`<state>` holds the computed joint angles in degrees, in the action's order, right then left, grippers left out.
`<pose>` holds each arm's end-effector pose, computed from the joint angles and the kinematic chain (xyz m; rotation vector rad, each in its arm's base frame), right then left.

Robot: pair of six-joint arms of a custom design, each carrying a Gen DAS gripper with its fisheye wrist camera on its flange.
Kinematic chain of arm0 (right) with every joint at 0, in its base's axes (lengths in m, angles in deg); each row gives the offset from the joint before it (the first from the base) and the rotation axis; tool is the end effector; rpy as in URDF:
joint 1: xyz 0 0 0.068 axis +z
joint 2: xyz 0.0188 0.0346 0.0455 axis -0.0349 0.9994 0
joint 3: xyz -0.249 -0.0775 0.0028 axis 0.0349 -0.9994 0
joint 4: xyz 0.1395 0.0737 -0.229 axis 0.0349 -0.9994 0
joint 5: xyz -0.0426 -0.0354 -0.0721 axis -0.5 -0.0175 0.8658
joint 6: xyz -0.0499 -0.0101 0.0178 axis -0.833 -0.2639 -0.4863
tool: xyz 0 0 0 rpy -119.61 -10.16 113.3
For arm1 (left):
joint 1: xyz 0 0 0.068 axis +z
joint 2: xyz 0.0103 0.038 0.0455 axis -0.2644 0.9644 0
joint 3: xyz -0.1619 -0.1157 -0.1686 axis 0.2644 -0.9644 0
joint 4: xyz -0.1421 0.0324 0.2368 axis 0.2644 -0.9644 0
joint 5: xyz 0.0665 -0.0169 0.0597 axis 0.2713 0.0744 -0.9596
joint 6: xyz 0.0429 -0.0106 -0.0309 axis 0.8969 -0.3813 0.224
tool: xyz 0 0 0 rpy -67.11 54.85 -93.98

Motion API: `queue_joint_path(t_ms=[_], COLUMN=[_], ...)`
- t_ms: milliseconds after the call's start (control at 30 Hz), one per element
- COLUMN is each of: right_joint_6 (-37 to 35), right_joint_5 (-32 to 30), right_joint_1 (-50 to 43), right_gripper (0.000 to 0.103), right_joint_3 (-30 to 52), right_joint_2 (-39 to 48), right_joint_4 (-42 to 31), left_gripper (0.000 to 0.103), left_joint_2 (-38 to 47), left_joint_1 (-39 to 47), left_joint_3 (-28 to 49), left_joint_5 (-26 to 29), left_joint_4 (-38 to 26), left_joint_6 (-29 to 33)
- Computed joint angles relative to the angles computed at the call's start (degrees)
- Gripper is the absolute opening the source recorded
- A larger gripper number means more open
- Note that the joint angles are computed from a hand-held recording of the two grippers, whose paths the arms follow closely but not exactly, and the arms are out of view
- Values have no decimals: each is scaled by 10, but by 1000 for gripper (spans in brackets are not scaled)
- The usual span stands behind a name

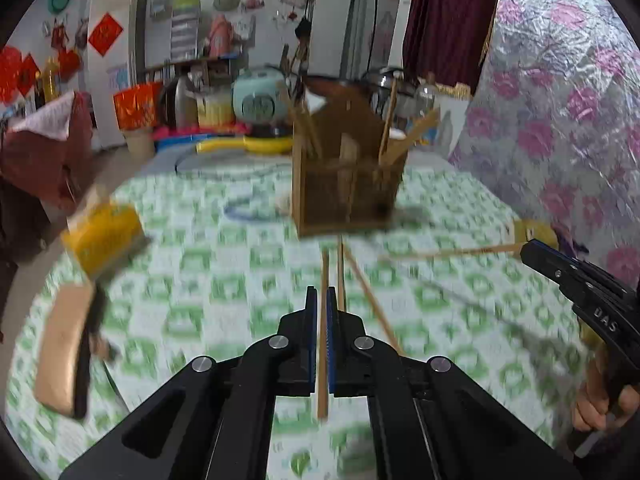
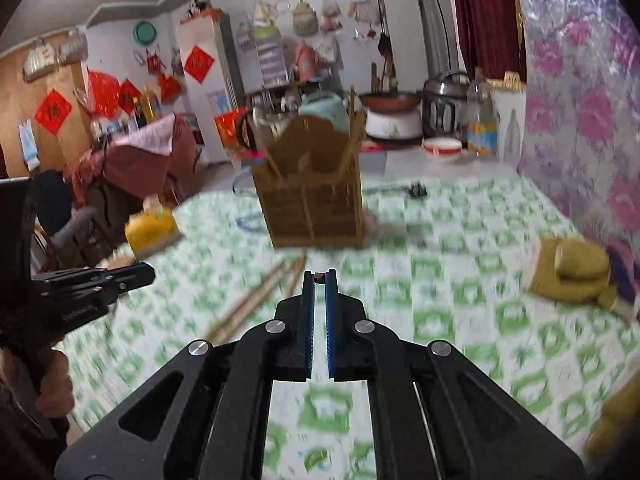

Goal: Organize utensils
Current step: 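Lift the chopsticks in both grippers and carry them above the wooden holder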

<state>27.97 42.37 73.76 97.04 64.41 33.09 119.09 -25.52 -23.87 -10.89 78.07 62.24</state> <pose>0.0694 0.1539 0.1318 0.4845 2.1073 0.0519 0.2716 -0.0648 0.1676 0.7966 2.2179 -0.4773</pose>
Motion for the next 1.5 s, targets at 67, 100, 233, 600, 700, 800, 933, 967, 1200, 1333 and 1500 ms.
queue_joint_path(t_ms=[67,100,233,600,700,800,933,967,1200,1333,1500], right_joint_6=[-67,-99,-193,-351,-350,-347,-359,-360,-342,-396,-512], right_joint_5=[6,9,-10,-42,-32,-11,-9,-10,6,-5,-32], right_joint_1=[-36,-56,-111,-199,-196,-189,-190,-192,-186,-219,-284], right_gripper=[6,6,6,6,6,6,6,6,6,4,3], right_joint_3=[-1,-2,-28,-72,-83,-95,-107,-109,-96,-68,-18], right_joint_2=[-47,-65,-119,-171,-179,-174,-190,-195,-201,-218,-236], right_joint_4=[14,23,93,232,239,248,258,259,230,227,262], left_gripper=[5,6,47,36,7,6,6,6,6,6,6], left_joint_2=[9,19,33,111,132,123,47,23,-21,14,58], left_joint_1=[-21,-23,-7,-36,-38,-36,-28,-28,-74,-99,-112], left_joint_3=[34,51,15,-75,-64,-64,-56,-49,75,166,253], left_joint_5=[-19,-14,1,-98,-89,-86,-60,-52,-33,-14,0], left_joint_4=[-18,-40,-37,42,41,37,3,-7,-21,-18,9], left_joint_6=[-9,-7,17,103,108,102,77,69,-33,-90,-163])
